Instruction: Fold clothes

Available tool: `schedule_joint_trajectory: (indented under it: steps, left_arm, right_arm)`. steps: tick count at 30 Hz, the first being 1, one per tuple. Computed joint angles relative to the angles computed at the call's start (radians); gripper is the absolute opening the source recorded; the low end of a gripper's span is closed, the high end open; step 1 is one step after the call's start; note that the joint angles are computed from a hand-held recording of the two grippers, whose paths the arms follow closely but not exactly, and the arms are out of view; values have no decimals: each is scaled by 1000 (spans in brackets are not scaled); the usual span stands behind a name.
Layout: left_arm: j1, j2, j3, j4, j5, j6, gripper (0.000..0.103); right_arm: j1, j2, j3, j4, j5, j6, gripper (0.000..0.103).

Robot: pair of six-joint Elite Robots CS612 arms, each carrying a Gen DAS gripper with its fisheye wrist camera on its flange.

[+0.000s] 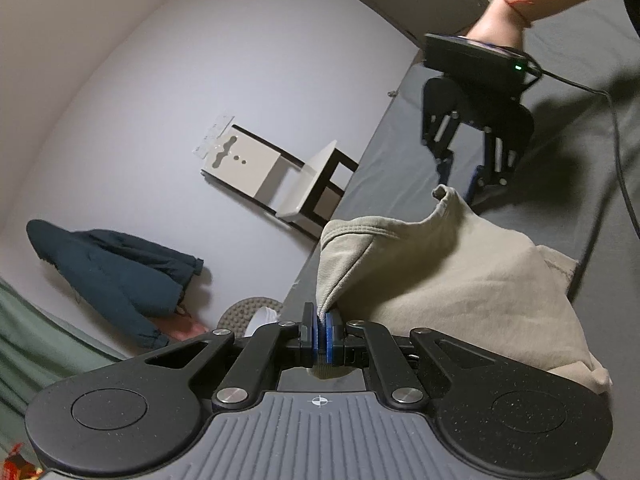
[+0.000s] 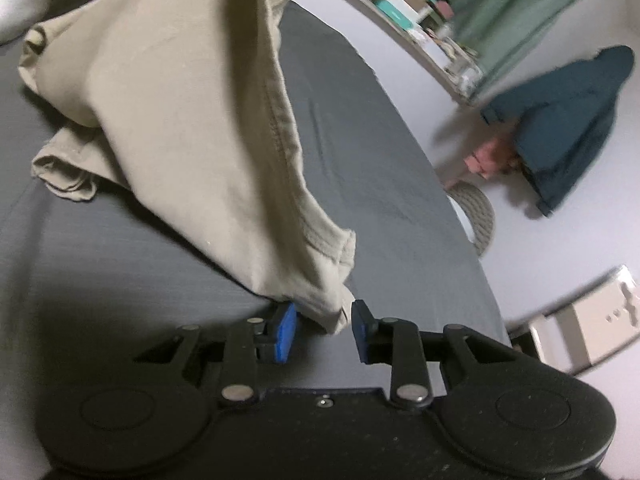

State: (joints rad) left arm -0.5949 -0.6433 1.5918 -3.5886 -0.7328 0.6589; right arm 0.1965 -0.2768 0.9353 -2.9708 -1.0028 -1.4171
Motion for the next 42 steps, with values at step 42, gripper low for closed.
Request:
schedule_joint_trajectory:
  steps: [42]
  left_arm:
    - [-138,-195,-21,-781,182,655,4]
  right_arm:
    - [32,-413,470,-1203,-429,582,1]
